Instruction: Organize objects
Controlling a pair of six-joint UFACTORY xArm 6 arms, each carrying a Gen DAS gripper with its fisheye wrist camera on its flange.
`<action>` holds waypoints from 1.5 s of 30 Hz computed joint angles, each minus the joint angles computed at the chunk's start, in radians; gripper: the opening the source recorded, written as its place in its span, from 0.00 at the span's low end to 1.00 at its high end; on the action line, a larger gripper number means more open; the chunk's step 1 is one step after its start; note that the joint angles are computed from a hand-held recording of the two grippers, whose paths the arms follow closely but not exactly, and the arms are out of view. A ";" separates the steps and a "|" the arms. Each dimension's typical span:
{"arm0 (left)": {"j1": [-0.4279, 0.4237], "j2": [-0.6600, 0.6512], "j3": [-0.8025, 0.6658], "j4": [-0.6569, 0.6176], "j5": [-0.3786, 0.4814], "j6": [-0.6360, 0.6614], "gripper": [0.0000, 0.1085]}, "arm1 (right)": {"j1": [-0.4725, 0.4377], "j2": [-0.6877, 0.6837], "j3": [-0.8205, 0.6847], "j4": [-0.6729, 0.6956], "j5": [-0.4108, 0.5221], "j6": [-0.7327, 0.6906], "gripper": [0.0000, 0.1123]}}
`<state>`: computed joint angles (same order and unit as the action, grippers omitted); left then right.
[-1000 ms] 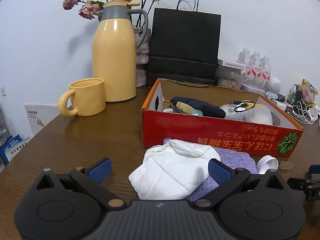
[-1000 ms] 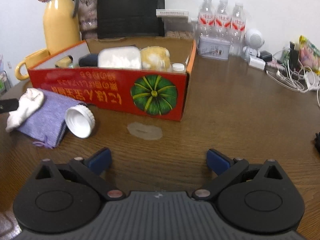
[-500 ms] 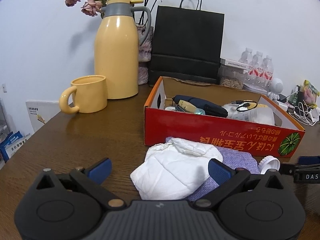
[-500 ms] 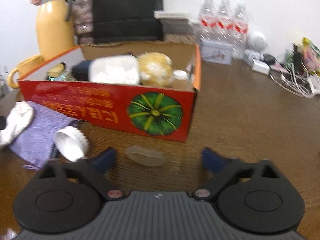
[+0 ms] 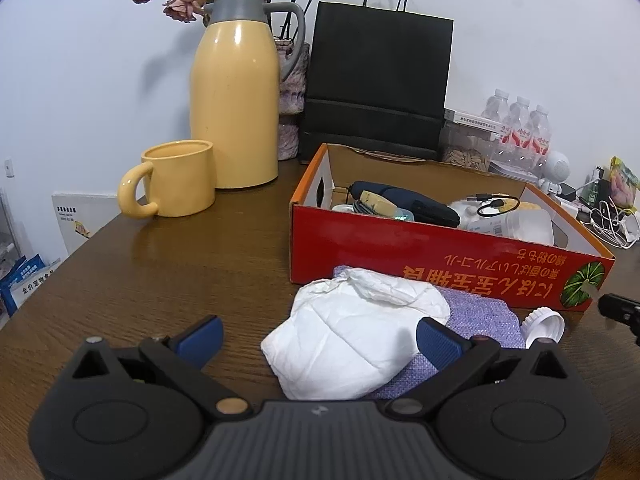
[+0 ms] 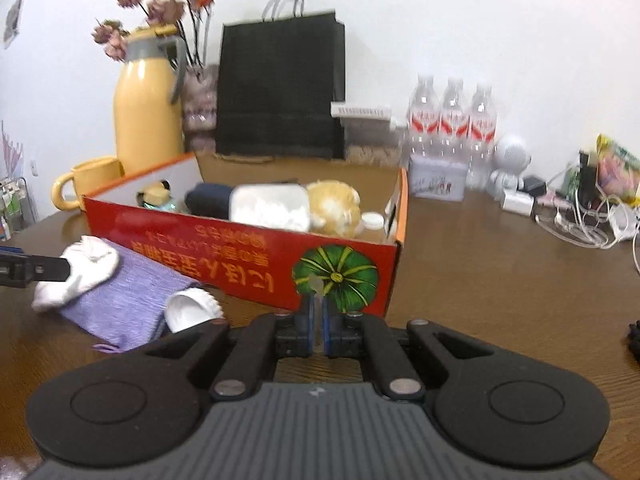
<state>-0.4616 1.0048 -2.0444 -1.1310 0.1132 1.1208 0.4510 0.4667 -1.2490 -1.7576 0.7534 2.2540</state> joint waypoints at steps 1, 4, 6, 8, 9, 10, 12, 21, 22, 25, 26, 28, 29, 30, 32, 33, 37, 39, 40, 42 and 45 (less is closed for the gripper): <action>0.000 0.000 0.000 -0.003 0.000 0.004 0.95 | 0.011 -0.007 0.010 -0.012 0.016 0.013 0.04; 0.001 0.001 0.001 0.022 0.002 -0.018 0.95 | 0.036 -0.026 0.034 -0.043 0.050 0.047 0.04; 0.000 0.000 0.005 0.031 0.003 -0.024 0.95 | 0.040 -0.028 0.038 -0.046 0.055 0.054 0.04; 0.000 0.000 0.007 0.047 0.003 -0.034 0.95 | 0.038 -0.027 0.036 -0.043 0.051 0.053 0.04; 0.000 0.001 0.007 0.051 0.003 -0.037 0.95 | 0.038 -0.026 0.035 -0.041 0.048 0.052 0.04; 0.001 0.002 0.005 0.051 0.004 -0.037 0.95 | 0.038 -0.025 0.035 -0.039 0.048 0.052 0.04; 0.001 0.004 0.005 0.063 0.006 -0.045 0.95 | 0.038 -0.026 0.036 -0.041 0.048 0.055 0.04; 0.018 0.057 -0.093 0.127 0.113 -0.069 0.95 | 0.040 -0.023 0.034 -0.038 0.046 0.054 0.04; 0.022 0.074 -0.118 0.197 0.133 -0.112 0.95 | 0.040 -0.022 0.033 -0.037 0.045 0.054 0.04; 0.029 0.137 -0.208 0.403 0.181 -0.251 0.95 | 0.040 -0.022 0.033 -0.037 0.042 0.055 0.04; 0.033 0.160 -0.243 0.452 0.205 -0.291 0.95 | 0.039 -0.022 0.033 -0.036 0.041 0.054 0.04; 0.040 0.199 -0.309 0.504 0.251 -0.333 0.95 | 0.038 -0.022 0.033 -0.036 0.039 0.055 0.04; 0.043 0.219 -0.344 0.522 0.275 -0.349 0.95 | 0.038 -0.022 0.033 -0.036 0.039 0.055 0.04; 0.046 0.233 -0.368 0.526 0.293 -0.355 0.95 | 0.038 -0.022 0.033 -0.036 0.039 0.055 0.04; 0.056 0.281 -0.456 0.528 0.356 -0.374 0.95 | 0.038 -0.022 0.033 -0.036 0.038 0.055 0.04; 0.059 0.287 -0.467 0.517 0.364 -0.365 0.95 | 0.038 -0.022 0.033 -0.036 0.038 0.055 0.04; 0.063 0.257 -0.424 0.414 0.368 -0.277 0.85 | 0.038 -0.022 0.033 -0.035 0.039 0.054 0.04; 0.061 0.218 -0.362 0.330 0.346 -0.202 0.81 | 0.038 -0.022 0.033 -0.035 0.038 0.053 0.05; 0.060 0.211 -0.350 0.313 0.339 -0.187 0.78 | 0.038 -0.022 0.033 -0.035 0.039 0.054 0.04; 0.060 0.195 -0.327 0.262 0.329 -0.145 0.75 | 0.038 -0.022 0.032 -0.034 0.039 0.053 0.05; 0.057 0.161 -0.276 0.181 0.299 -0.074 0.69 | 0.038 -0.022 0.033 -0.035 0.039 0.053 0.05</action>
